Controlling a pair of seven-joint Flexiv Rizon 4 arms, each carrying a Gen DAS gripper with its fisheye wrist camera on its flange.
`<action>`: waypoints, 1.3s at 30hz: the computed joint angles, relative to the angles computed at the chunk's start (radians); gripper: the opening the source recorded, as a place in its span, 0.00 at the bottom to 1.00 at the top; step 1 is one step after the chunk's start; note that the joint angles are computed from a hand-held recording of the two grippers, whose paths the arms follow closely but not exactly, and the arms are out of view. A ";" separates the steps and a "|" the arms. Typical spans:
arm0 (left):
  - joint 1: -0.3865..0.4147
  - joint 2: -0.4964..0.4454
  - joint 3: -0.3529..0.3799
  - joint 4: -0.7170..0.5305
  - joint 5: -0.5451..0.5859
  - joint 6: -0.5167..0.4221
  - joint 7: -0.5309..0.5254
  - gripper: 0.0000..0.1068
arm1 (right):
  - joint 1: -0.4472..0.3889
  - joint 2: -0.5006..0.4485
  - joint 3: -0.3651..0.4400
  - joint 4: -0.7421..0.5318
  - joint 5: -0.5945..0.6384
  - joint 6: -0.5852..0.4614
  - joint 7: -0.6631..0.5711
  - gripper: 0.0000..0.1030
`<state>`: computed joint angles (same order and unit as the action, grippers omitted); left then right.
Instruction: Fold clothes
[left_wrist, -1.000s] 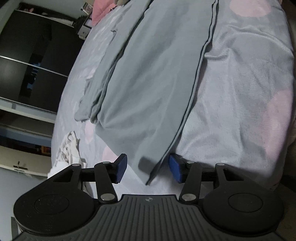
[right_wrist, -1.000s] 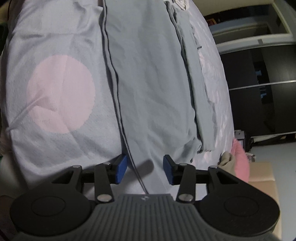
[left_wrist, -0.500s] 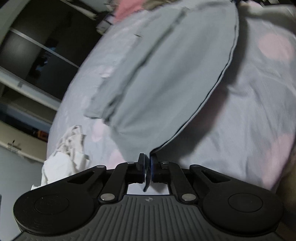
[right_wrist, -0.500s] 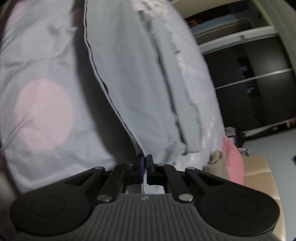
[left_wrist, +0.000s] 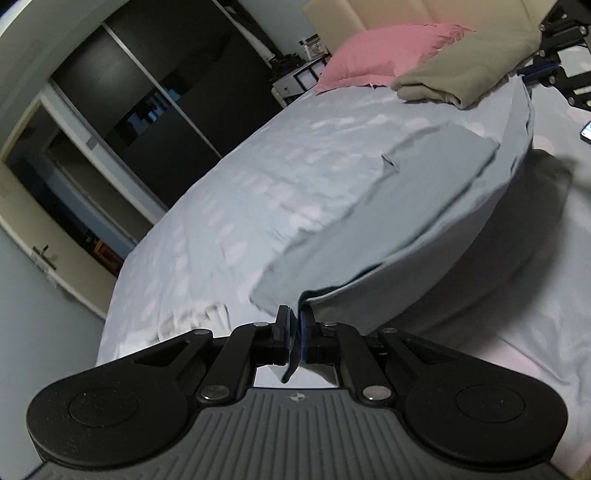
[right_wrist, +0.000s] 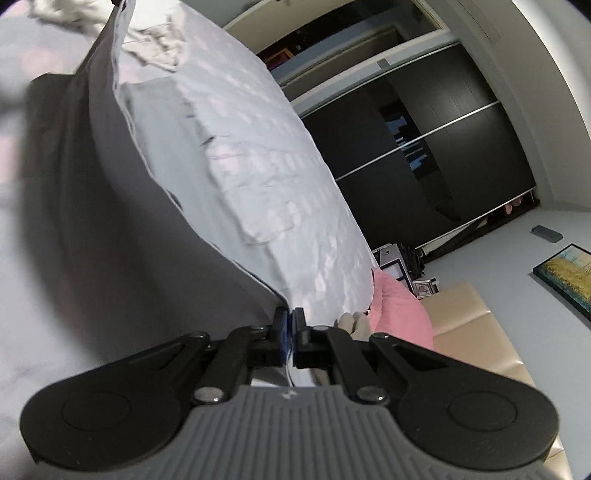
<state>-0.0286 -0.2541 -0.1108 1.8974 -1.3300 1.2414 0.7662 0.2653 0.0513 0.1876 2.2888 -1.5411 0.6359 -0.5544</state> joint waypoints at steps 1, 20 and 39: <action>0.004 -0.014 0.006 -0.027 0.048 -0.017 -0.046 0.03 | -0.009 -0.004 -0.013 -0.012 -0.012 0.017 -0.021 0.02; -0.002 -0.451 0.023 -0.610 0.764 -0.165 -0.819 0.03 | -0.127 -0.324 -0.185 -0.350 0.054 0.243 -0.147 0.02; 0.015 -0.645 -0.055 -0.838 1.016 -0.150 -1.051 0.10 | -0.101 -0.526 -0.311 -0.497 0.124 0.356 -0.066 0.10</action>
